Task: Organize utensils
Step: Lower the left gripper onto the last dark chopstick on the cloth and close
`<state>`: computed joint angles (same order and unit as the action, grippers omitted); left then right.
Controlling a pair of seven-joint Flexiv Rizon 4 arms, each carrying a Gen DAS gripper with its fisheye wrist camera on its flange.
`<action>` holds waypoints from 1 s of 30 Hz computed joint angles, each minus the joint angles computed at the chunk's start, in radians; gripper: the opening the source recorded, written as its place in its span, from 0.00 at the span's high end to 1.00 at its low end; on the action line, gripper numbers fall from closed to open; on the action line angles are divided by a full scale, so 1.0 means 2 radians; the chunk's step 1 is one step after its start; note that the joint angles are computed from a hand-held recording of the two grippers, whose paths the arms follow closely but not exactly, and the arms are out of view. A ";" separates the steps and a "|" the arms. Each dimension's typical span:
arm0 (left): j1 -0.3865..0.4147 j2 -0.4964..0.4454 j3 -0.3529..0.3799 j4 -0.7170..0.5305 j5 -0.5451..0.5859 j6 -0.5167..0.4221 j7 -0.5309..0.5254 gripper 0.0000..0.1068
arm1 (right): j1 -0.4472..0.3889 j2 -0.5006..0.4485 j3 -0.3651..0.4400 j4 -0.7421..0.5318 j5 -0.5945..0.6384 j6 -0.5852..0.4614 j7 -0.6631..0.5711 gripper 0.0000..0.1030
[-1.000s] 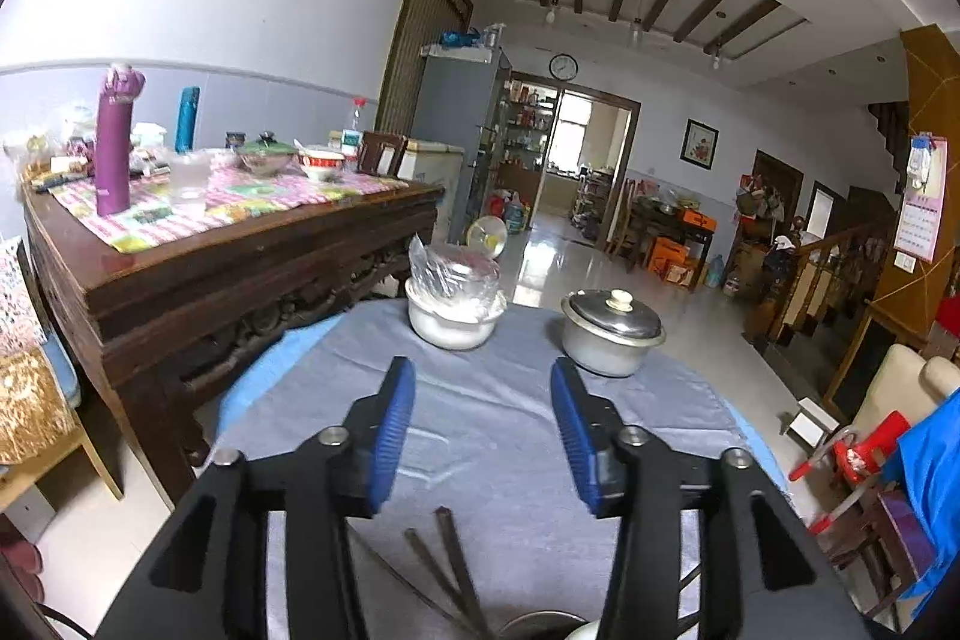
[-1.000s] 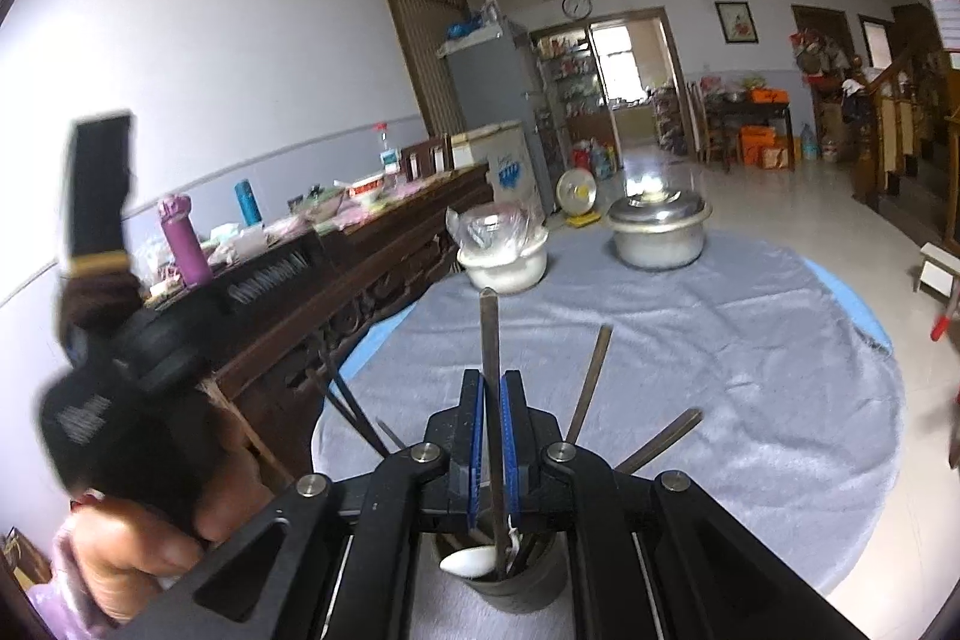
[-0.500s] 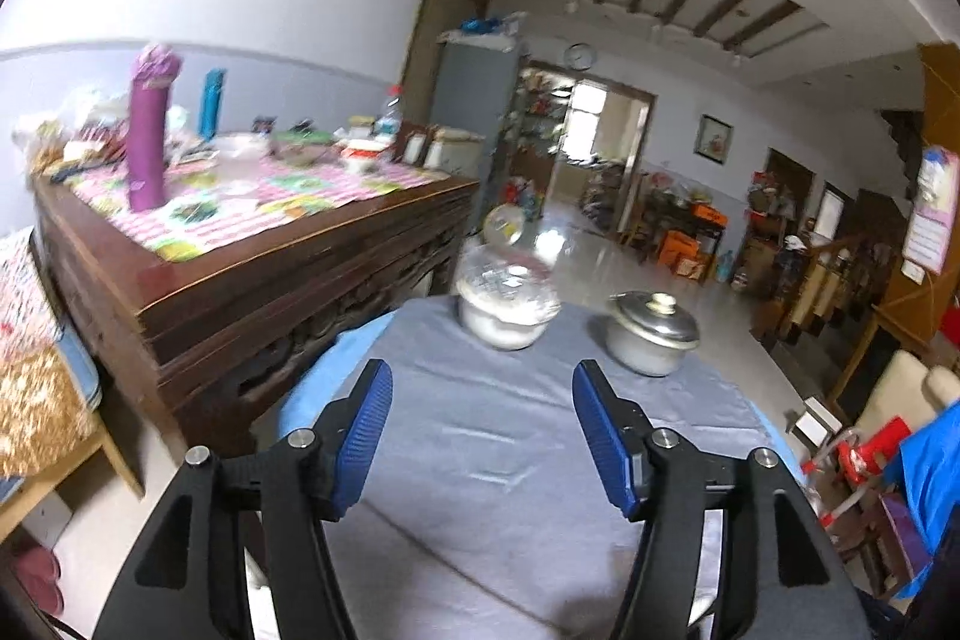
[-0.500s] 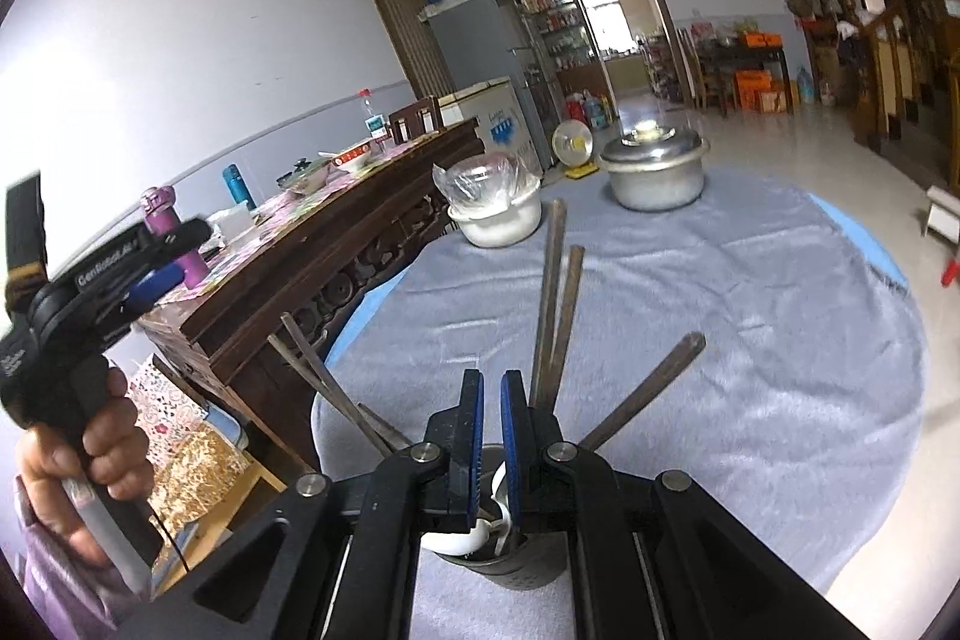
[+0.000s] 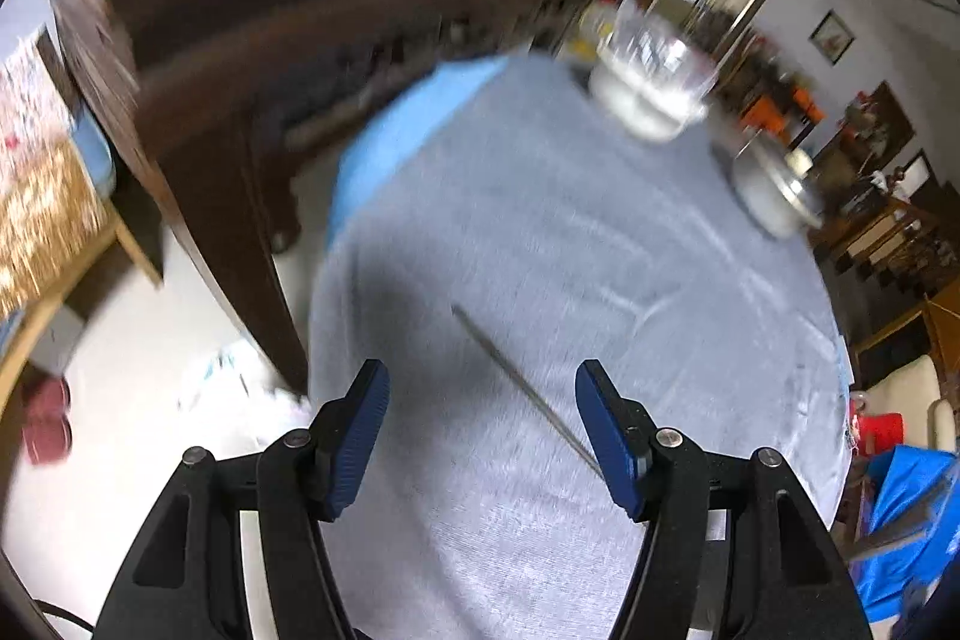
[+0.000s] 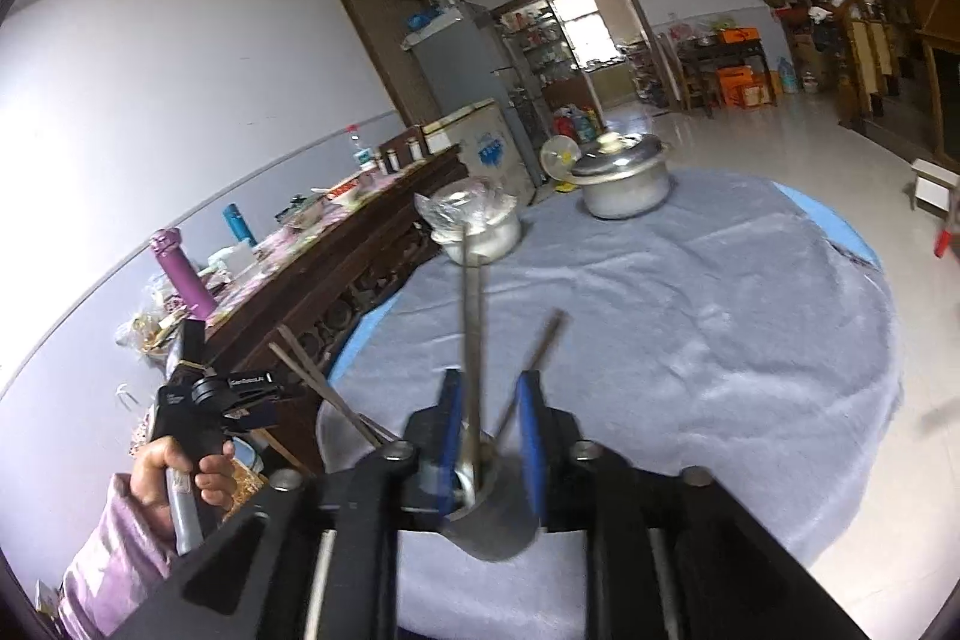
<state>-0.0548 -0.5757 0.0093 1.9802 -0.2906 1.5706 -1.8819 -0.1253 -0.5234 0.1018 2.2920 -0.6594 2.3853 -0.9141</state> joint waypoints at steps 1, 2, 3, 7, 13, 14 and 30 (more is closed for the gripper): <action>-0.009 -0.005 0.010 -0.010 -0.002 -0.020 -0.006 0.39 | -0.001 -0.001 -0.002 0.003 0.004 0.001 -0.001 0.75; -0.019 -0.012 0.024 -0.028 -0.003 -0.049 -0.015 0.39 | -0.004 -0.003 -0.004 0.004 0.006 -0.001 0.001 0.75; -0.022 -0.018 0.027 -0.040 -0.003 -0.068 -0.020 0.39 | -0.011 -0.007 -0.004 0.003 0.001 -0.002 0.007 0.75; -0.030 -0.046 0.043 -0.096 0.015 -0.145 -0.046 0.39 | -0.049 -0.036 -0.001 -0.007 -0.036 0.007 0.049 0.75; -0.025 -0.084 0.048 -0.177 0.050 -0.256 -0.069 0.39 | -0.076 -0.079 -0.005 -0.032 -0.082 -0.002 0.100 0.75; -0.021 -0.090 0.046 -0.187 0.052 -0.266 -0.072 0.39 | -0.077 -0.085 -0.006 -0.037 -0.088 -0.005 0.105 0.75; -0.038 -0.147 0.058 -0.314 0.132 -0.390 -0.103 0.74 | -0.095 -0.141 -0.015 -0.105 -0.175 -0.024 0.186 0.75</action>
